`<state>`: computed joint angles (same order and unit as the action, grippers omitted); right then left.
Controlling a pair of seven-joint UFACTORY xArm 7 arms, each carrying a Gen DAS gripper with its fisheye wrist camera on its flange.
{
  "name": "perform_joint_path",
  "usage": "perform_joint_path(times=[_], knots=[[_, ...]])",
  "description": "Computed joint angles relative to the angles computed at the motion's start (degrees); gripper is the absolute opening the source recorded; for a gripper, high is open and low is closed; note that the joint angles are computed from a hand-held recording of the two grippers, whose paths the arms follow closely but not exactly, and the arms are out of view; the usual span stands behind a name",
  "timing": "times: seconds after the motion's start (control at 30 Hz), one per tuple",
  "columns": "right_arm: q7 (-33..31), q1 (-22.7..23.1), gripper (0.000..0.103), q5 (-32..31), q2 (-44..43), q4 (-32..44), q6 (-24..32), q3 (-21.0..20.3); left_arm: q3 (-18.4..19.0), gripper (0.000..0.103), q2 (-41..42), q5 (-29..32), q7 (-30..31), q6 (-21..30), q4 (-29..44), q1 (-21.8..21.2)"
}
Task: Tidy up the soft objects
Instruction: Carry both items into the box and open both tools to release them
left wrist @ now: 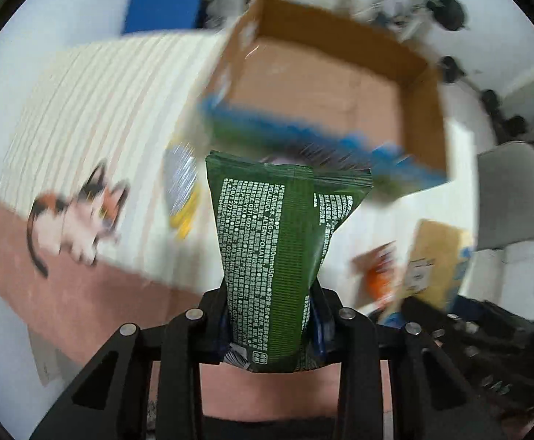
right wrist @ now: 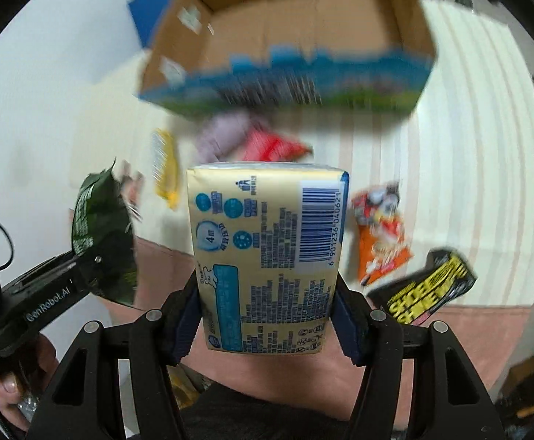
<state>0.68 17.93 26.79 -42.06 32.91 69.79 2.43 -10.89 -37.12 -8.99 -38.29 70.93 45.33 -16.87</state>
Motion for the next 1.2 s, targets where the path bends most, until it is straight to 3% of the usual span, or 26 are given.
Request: perform_joint_path(times=[0.13, 0.27, 0.47, 0.6, 0.9, 1.07, 1.1, 1.2], knots=[[-1.5, -1.0, 0.065, -0.3, 5.9, 9.3, -0.6, -1.7, 1.9, 0.03, 12.5, 1.3, 4.8, -3.8, 11.5, 1.4], [-1.8, -3.8, 0.065, -4.0, 15.4, 18.2, -4.6, -0.7, 3.4, 0.03, 27.5, 2.8, 9.7, -5.5, 23.5, 2.8], [1.8, -6.0, 0.065, -9.2, 36.3, 31.1, -10.8, 1.8, 5.6, 0.03, 49.4, -1.0, 17.5, -3.7, 39.9, 5.3], [4.0, -6.5, 0.065, -12.5, 48.9, 41.3, -10.8, 2.7, 5.4, 0.03, 59.5, -3.6, 20.6, -1.8, 47.9, 7.3], [7.3, -5.6, 0.065, -18.7, 65.6, 55.7, -8.8, 3.3, 4.2, 0.031, 72.4, -4.1, 23.3, 5.6, 62.5, 7.3], [8.6, -5.4, 0.066, -20.3, 68.3, 58.3, -8.2, 3.2, 4.7, 0.034, 74.3, -2.7, 22.2, 8.9, 65.5, 6.1], [9.1, -5.3, 0.066, -20.4, 68.8, 59.0, -7.7, 3.2, 4.8, 0.037, 74.2, -2.2, 22.3, 8.9, 65.5, 5.9], [10.2, -5.5, 0.071, -20.3, 69.1, 60.4, -6.2, 3.2, 5.4, 0.063, 72.0, 1.5, 23.9, 8.5, 64.4, 4.4]])
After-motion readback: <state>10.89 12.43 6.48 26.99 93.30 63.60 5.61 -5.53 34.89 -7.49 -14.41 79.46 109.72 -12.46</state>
